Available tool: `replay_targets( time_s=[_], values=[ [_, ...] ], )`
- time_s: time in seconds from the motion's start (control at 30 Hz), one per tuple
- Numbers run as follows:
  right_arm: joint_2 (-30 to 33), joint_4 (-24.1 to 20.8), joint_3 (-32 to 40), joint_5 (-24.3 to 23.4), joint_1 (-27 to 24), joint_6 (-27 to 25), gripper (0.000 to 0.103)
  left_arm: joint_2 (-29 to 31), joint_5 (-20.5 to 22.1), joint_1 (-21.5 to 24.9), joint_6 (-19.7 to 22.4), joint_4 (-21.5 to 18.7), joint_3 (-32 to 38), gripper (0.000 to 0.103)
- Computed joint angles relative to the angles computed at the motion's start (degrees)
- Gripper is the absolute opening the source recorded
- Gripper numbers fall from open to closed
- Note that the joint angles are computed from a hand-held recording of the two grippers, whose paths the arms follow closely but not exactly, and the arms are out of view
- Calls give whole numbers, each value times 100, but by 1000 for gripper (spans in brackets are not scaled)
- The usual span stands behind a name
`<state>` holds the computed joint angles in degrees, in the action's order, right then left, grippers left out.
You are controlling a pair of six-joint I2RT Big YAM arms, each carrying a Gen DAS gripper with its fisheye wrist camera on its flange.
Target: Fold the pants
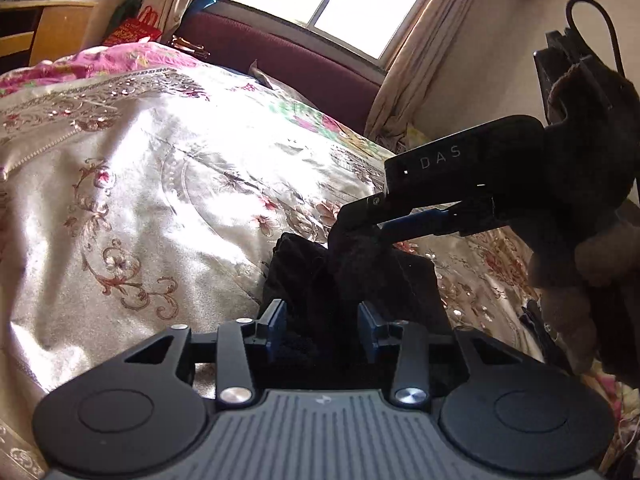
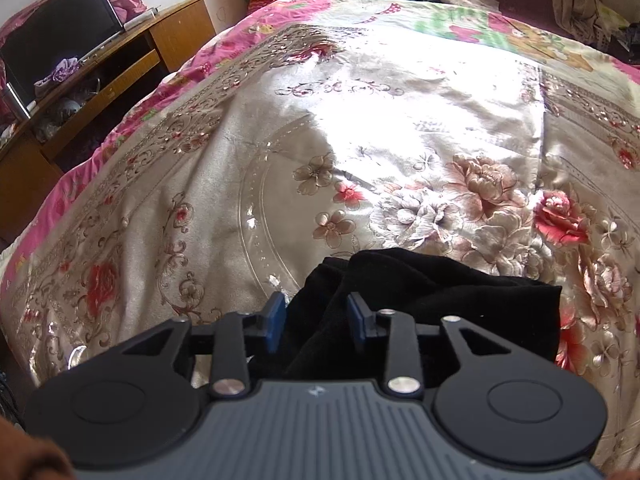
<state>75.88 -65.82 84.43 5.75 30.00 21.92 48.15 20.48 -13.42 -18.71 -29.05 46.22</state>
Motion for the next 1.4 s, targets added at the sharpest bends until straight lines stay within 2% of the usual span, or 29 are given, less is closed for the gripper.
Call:
replay_targets(
  time_s=[0.03, 0.07, 0.13, 0.2, 0.27, 0.37, 0.4, 0.43, 0.47, 0.5, 0.53, 0.6, 0.63, 0.7, 0.83, 1.03, 1.23, 1.4],
  values=[
    [13, -140, 65, 305, 111, -79, 66, -33, -90, -44, 72, -15, 1, 55],
    [-26, -146, 62, 574, 216, -207, 66, -84, -75, -41, 102, -9, -10, 55],
    [-124, -75, 33, 949, 378, -508, 68, -183, 221, 120, -82, 118, -69, 60],
    [-80, -136, 76, 1020, 413, -616, 69, -99, 633, 239, -237, 177, -20, 63],
    [201, -392, 220, 943, 370, -598, 69, 51, 720, 101, -88, -30, 114, 68],
    [615, -705, 363, 600, 244, -334, 69, 318, -111, -433, 80, -577, 337, 70],
    [688, -715, 356, 693, 256, -363, 69, 426, -393, -594, 106, -685, 372, 70],
    [751, -726, 338, 907, 300, -486, 68, 476, -490, -645, 98, -720, 378, 68],
    [794, -736, 304, 1100, 346, -616, 66, 499, -533, -659, 101, -715, 362, 60],
    [804, -717, 239, 1107, 333, -695, 59, 501, -490, -637, 125, -681, 337, 54],
    [797, -716, 211, 1059, 319, -708, 51, 478, -342, -575, 83, -609, 289, 41],
    [715, -658, 143, 1183, 392, -857, 42, 447, -42, -427, -122, -469, 221, 37],
    [655, -598, 91, 1312, 463, -1005, 37, 419, -25, -408, -143, -431, 202, 35],
    [552, -519, 6, 1469, 575, -1253, 32, 297, -78, -406, -154, -341, 138, 34],
    [492, -508, 120, 1276, 534, -1243, 29, 74, -76, -320, -226, -177, 71, 33],
    [602, -547, 403, 1365, 684, -1484, 28, -44, 179, -4, -425, 4, -15, 33],
    [637, -548, 512, 1421, 770, -1544, 28, -177, 180, 15, -470, 30, 5, 32],
    [596, -611, 660, 1325, 752, -1539, 28, -258, 359, 163, -509, 118, 47, 32]
  ],
)
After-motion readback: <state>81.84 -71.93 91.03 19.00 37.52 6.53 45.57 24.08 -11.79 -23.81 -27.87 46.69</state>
